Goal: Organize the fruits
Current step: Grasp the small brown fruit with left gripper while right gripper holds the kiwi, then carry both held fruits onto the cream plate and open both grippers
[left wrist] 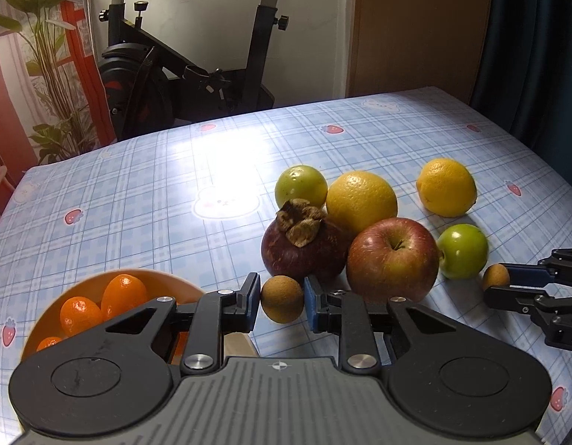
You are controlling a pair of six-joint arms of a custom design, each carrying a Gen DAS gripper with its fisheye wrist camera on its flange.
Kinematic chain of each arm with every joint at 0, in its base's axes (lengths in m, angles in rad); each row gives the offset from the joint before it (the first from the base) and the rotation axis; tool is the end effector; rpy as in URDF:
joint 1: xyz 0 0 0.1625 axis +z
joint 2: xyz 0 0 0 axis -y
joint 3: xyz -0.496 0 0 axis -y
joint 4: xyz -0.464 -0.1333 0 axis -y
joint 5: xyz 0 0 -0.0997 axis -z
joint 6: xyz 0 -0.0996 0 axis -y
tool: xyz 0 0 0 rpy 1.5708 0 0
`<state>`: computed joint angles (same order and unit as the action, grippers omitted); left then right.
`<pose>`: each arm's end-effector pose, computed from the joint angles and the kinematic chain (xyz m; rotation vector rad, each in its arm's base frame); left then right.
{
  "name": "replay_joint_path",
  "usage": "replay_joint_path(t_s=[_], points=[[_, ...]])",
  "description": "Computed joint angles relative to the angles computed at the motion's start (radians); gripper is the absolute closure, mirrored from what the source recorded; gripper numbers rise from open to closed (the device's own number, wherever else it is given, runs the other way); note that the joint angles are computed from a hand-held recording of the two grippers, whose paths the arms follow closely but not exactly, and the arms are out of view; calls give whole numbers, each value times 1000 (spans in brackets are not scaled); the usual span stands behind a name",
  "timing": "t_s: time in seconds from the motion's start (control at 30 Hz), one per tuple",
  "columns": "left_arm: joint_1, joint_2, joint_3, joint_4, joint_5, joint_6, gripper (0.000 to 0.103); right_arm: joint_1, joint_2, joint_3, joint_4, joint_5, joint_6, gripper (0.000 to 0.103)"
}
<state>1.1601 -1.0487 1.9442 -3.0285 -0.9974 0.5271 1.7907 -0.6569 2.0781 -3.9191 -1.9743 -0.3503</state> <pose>-0.0943 -0.6857 0.2126 0.9258 2.2915 -0.6676 0.2217 -0.5602 0.0313 0.4469 -2.4116 1.1846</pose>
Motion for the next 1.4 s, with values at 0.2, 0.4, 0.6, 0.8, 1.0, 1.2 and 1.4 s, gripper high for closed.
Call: replay_joint_path(t_s=[0.2, 0.4, 0.6, 0.8, 1.0, 1.2, 1.4], points=[[-12, -30, 34, -3, -4, -23, 76, 10, 7, -7, 5, -27, 1, 73], [-19, -51, 61, -9, -6, -30, 76, 22, 8, -9, 10, -38, 3, 73], [-24, -76, 72, -25, -8, -42, 76, 34, -2, -15, 20, -36, -3, 73], [-26, -127, 88, -35, -5, -64, 76, 58, -1, -45, 44, -25, -21, 73], [-14, -183, 95, -41, 14, -81, 76, 89, 15, -106, 102, -5, -61, 73], [5, -239, 90, 6, 63, -121, 76, 110, 57, -211, 196, 51, -83, 73], [40, -270, 88, 10, 92, -172, 76, 129, 123, -324, 319, 98, -121, 73]])
